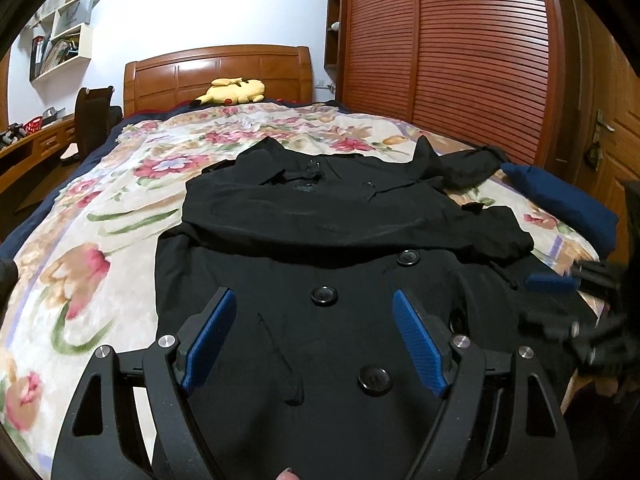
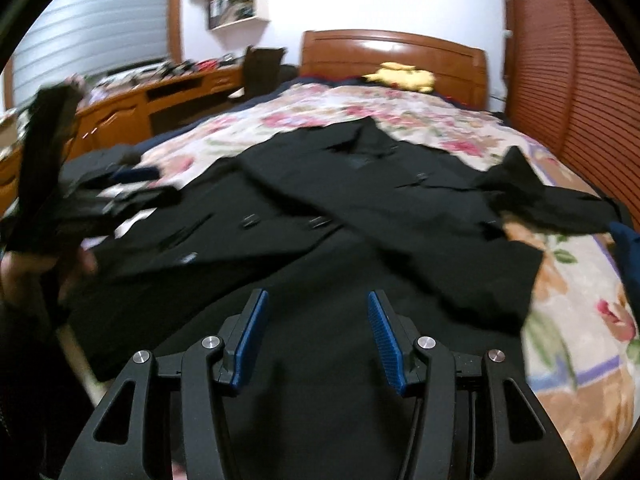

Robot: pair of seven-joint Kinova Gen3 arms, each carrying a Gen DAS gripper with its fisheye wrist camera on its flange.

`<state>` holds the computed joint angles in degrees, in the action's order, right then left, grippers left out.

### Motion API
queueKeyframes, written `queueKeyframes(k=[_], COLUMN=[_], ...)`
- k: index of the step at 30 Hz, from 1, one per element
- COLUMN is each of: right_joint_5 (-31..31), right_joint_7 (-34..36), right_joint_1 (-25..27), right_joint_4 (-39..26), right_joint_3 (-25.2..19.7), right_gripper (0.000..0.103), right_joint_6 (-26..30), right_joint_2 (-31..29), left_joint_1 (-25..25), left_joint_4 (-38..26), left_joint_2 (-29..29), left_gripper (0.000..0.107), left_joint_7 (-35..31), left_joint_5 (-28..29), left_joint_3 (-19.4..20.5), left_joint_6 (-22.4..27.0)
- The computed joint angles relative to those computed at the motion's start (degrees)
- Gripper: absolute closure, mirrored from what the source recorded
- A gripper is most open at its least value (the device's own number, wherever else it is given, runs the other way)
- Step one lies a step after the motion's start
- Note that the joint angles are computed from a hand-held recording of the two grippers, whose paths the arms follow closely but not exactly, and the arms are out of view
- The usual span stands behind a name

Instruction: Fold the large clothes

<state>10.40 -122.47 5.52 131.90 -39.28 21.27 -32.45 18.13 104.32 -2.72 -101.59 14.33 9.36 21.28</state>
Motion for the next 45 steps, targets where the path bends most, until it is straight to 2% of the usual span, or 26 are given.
queueKeyframes(k=[3, 6, 8, 13, 15, 21, 28, 32, 38, 45], right_joint_5=[-0.5, -0.9, -0.1, -0.7, -0.2, 1.6, 1.4, 0.8, -3.5, -4.9], right_joint_7=[0.3, 0.3, -0.2, -0.8, -2.1, -5.4, -4.9, -3.7, -4.8, -5.0], right_joint_1=[-1.8, -3.5, -2.7, -7.6, -7.3, -3.9, 2.7, 7.5, 6.0, 4.7], right_joint_4=[-0.4, -0.8, -1.7, -1.5, -2.8, -7.2, -12.5, -13.2, -9.0, -9.0], right_joint_3=[-1.2, -1.5, -2.7, 2.3, 1.7, -4.2, -12.9, -17.1, -12.5, -10.5], right_gripper=[0.05, 0.05, 0.05, 0.05, 0.05, 0.05, 0.05, 0.05, 0.05, 0.05], right_joint_6=[1.3, 2.2, 4.0, 5.7, 7.8, 8.6, 10.5, 15.6, 20.1, 24.2], right_joint_2=[0.6, 2.1, 2.7, 3.8, 2.9, -1.0, -1.3, -2.3, -6.6, -9.1], left_joint_1=[0.4, 0.5, 0.8, 0.9, 0.9, 1.2, 0.4, -0.3, 0.0, -1.6], left_joint_4=[1.0, 1.8, 2.5, 3.6, 3.9, 5.3, 6.2, 6.6, 7.2, 7.0], left_joint_2=[-0.9, -1.8, -2.5, -3.5, -4.0, -5.9, -7.7, -9.3, -11.6, -12.5], left_gripper=[0.026, 0.026, 0.026, 0.026, 0.026, 0.026, 0.026, 0.026, 0.026, 0.026], left_joint_7=[-3.1, -4.2, -5.6, -7.8, -8.7, -12.8, -15.1, -14.2, -11.7, -5.7], left_joint_5=[3.8, 4.9, 6.5, 8.7, 9.7, 14.1, 16.9, 15.9, 12.5, 4.4], left_joint_3=[-1.0, -1.3, -2.1, -3.4, -4.0, -7.1, -9.4, -9.1, -8.4, -4.2], left_joint_6=[0.3, 0.0, 0.1, -0.1, -0.1, -0.2, 0.9, 1.4, 1.5, 1.3])
